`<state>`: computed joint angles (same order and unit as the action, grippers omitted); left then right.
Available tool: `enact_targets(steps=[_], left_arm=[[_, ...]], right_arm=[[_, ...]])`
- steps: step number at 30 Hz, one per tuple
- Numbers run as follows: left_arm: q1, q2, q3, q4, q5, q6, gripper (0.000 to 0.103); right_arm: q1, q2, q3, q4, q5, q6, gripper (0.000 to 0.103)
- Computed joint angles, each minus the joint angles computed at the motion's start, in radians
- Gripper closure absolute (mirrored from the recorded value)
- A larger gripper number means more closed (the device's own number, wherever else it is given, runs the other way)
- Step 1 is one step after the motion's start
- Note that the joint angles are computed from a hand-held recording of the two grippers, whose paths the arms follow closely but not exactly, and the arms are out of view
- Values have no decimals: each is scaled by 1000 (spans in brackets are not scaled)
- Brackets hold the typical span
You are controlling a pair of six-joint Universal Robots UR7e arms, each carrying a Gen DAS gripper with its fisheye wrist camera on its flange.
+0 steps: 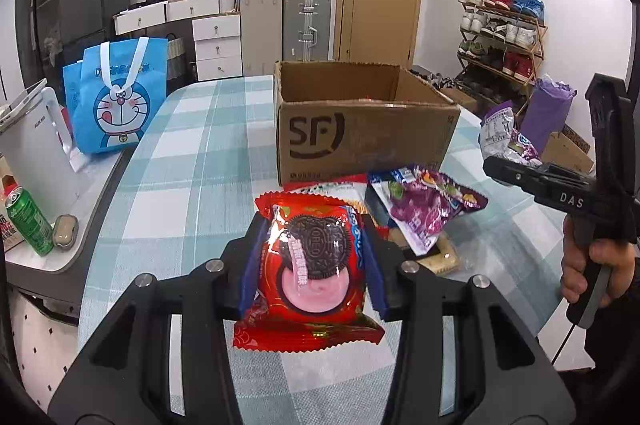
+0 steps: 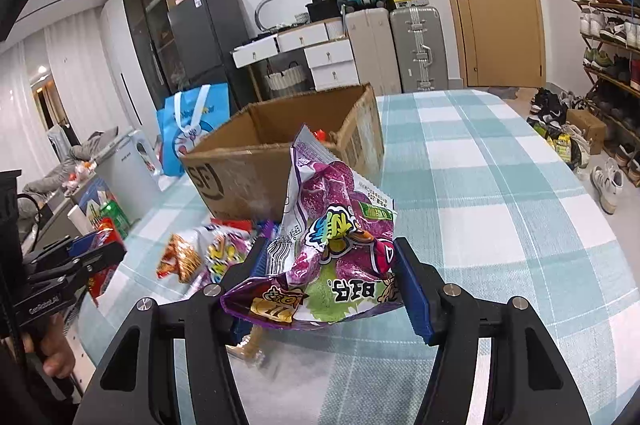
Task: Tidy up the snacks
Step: 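Lift both snacks and carry them over the cardboard box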
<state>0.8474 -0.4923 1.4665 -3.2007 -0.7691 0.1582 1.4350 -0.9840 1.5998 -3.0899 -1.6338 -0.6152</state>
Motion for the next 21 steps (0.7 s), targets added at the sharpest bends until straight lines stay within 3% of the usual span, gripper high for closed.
enact_targets(steps=[21], left_arm=[[-29, 176, -376, 58, 56, 131, 62]], right_arm=[[61, -17, -52, 55, 61, -51, 41]])
